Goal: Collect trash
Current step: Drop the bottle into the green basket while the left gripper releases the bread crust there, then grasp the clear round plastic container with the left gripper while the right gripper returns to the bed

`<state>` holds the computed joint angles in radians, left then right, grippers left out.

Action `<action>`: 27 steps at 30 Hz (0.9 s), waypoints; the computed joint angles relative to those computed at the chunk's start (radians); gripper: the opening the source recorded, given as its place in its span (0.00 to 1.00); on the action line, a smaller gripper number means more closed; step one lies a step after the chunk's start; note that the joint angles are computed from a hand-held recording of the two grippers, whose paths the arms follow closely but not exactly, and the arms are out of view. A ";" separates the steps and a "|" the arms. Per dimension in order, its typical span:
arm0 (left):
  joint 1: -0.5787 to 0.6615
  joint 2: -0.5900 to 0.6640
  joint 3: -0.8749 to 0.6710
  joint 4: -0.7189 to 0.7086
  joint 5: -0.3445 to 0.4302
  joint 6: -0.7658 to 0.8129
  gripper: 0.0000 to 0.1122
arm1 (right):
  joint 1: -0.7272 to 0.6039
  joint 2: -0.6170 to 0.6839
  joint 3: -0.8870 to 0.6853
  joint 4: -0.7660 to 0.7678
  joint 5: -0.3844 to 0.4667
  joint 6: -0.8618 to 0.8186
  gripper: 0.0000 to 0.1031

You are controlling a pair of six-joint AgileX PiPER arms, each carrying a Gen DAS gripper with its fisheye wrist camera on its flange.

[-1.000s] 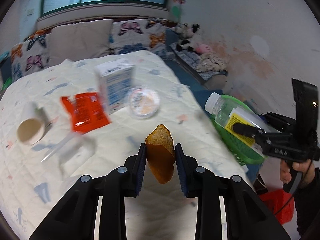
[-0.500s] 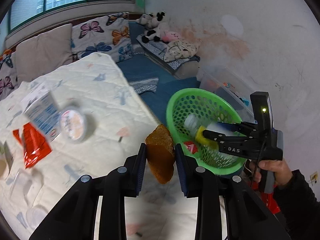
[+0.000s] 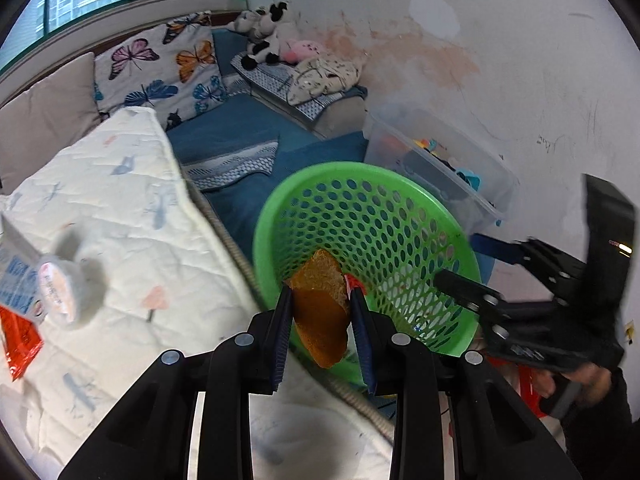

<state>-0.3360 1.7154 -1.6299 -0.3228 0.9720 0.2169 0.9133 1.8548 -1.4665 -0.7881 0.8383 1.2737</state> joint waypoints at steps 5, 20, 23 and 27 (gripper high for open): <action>-0.044 0.080 -0.060 0.007 0.013 -0.040 0.26 | 0.041 -0.076 0.111 -0.077 -0.003 0.139 0.74; -0.053 -0.007 0.058 0.015 -0.050 -0.042 0.59 | 0.085 -0.108 0.207 -0.113 -0.032 0.293 0.75; -0.022 -0.057 0.108 0.034 -0.062 -0.052 0.60 | 0.104 -0.091 0.173 -0.114 -0.021 0.279 0.77; 0.034 -0.136 0.195 0.061 -0.090 -0.069 0.66 | 0.126 -0.068 0.123 -0.115 -0.014 0.259 0.78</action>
<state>-0.3020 1.5792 -1.4346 -0.2622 0.8823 0.1482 1.0393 1.7863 -1.3435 -0.9031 0.8241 1.5331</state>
